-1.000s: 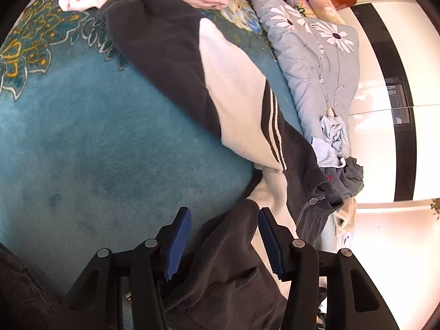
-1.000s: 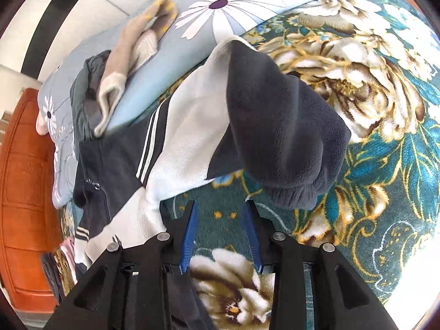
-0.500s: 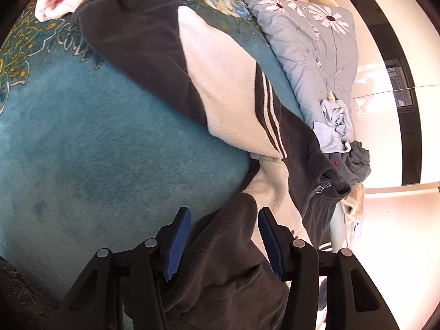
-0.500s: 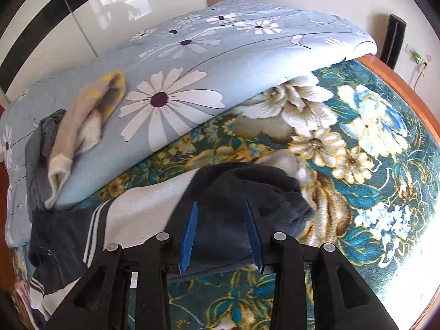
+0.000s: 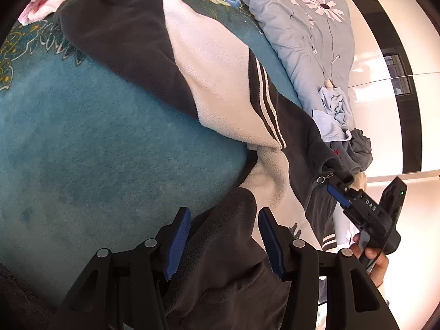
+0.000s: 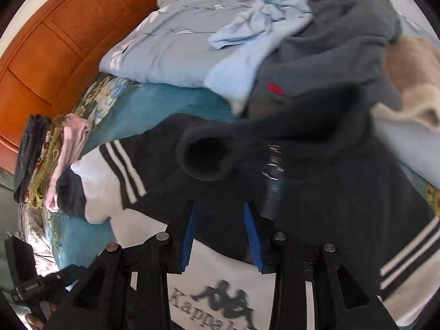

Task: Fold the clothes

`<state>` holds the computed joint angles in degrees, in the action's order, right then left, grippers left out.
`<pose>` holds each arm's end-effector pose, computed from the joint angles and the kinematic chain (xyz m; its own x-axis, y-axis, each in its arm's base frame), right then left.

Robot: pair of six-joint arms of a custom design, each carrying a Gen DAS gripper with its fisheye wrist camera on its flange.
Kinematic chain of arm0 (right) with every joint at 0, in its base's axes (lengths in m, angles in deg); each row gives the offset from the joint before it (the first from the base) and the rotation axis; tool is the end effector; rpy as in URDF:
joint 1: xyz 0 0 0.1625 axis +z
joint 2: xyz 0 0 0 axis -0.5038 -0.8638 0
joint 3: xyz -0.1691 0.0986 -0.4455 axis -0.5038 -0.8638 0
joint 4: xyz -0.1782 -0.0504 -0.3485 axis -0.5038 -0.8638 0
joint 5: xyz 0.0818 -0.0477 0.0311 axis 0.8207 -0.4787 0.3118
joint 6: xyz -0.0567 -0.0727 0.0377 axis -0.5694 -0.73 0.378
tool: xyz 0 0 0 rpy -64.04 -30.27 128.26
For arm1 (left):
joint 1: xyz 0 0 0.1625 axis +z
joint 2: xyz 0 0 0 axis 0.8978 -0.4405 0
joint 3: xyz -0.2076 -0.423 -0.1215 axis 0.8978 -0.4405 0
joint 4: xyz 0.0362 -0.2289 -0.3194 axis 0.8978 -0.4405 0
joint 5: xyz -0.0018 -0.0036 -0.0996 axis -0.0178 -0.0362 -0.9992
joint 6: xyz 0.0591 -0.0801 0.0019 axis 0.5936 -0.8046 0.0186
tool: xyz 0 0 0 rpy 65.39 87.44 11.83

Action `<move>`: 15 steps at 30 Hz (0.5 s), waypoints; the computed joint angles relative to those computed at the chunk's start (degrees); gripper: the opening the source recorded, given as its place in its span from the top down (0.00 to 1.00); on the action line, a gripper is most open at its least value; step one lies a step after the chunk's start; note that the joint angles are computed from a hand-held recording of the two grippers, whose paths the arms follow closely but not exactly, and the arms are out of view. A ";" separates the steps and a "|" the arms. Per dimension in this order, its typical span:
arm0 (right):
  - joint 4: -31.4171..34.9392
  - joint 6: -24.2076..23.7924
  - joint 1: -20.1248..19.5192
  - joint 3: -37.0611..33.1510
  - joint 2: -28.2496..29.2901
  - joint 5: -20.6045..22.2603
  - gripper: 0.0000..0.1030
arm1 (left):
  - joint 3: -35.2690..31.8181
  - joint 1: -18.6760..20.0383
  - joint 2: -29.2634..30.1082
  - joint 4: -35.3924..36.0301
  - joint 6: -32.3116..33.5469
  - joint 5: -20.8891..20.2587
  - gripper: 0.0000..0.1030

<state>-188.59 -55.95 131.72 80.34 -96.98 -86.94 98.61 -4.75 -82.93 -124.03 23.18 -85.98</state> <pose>0.2461 -0.7172 0.0334 -0.8156 -0.4474 0.3668 -0.4831 0.8756 -0.0062 -0.0453 -0.4366 0.2121 -0.8082 -0.5825 0.0867 -0.5104 0.6194 -0.5965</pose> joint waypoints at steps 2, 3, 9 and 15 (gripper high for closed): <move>0.90 0.98 1.01 -2.40 2.14 0.21 0.65 | -0.21 0.66 0.44 -0.64 0.48 -0.85 0.46; 1.36 1.64 1.44 -3.65 3.18 0.35 0.64 | -0.34 0.88 0.62 -0.89 0.89 -1.27 0.46; -1.04 3.65 3.01 -8.51 6.98 -4.54 0.64 | -1.74 1.41 1.63 -0.84 4.60 -2.47 0.46; 6.72 3.74 3.03 -11.88 8.89 -6.96 0.68 | -2.12 2.78 2.19 -2.18 5.39 -4.34 0.46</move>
